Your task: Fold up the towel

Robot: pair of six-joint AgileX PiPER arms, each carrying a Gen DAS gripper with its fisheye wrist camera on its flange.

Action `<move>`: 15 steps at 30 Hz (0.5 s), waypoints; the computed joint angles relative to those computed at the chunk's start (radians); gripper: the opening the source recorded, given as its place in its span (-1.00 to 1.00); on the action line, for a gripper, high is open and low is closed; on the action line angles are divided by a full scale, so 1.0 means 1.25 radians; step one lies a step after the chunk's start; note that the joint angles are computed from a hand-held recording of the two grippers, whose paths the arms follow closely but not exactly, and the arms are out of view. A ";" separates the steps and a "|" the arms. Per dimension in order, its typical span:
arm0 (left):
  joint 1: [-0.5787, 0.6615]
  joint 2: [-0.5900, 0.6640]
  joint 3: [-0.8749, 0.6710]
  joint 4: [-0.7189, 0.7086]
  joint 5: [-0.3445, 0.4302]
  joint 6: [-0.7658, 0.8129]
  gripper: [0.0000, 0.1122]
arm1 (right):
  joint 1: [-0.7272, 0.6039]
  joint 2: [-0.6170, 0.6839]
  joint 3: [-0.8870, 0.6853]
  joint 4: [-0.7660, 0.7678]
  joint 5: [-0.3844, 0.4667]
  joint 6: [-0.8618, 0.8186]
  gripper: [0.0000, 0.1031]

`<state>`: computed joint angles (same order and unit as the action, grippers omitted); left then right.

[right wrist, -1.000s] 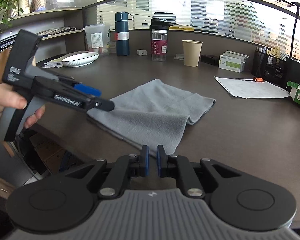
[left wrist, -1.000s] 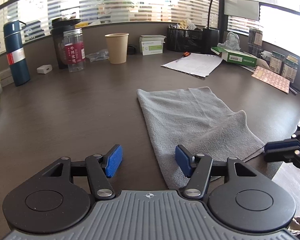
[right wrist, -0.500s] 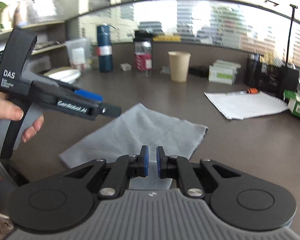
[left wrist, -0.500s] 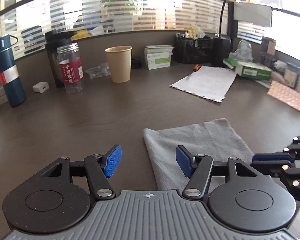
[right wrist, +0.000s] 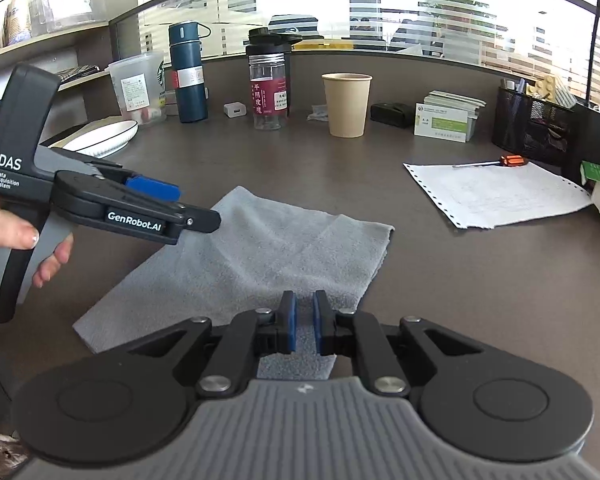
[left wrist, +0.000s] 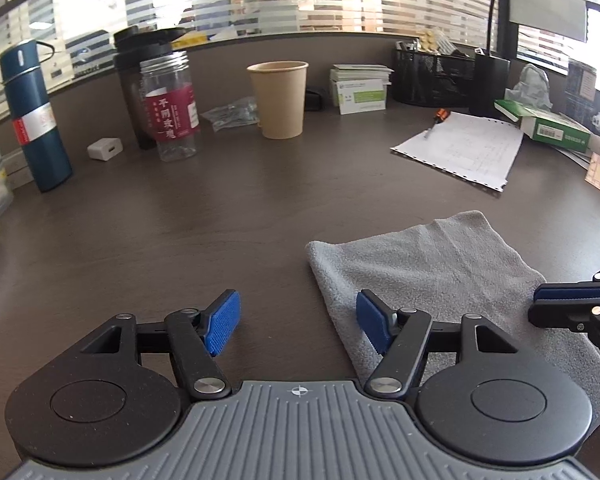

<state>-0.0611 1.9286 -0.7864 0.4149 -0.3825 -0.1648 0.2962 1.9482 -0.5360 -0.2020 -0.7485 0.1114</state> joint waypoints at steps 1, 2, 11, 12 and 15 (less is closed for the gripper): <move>0.004 0.000 -0.003 0.015 0.001 -0.015 0.28 | 0.001 0.001 -0.005 -0.001 0.004 0.000 -0.75; 0.012 -0.001 -0.004 0.046 -0.003 -0.043 0.26 | -0.002 -0.001 -0.005 -0.010 0.003 0.006 -0.75; 0.059 -0.004 -0.046 0.310 -0.042 -0.311 0.20 | -0.088 -0.015 -0.040 -0.079 -0.005 0.077 -0.75; 0.057 0.003 -0.058 0.327 -0.036 -0.330 0.17 | -0.092 -0.006 -0.060 -0.083 0.008 0.087 -0.75; 0.053 0.037 -0.113 0.411 -0.016 -0.431 0.10 | -0.106 0.024 -0.125 -0.118 0.048 0.138 -0.75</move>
<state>0.0055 1.9753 -0.9272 0.9292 -0.4028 -0.7032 0.1635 1.9785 -0.6920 -0.3499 -0.6881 0.2845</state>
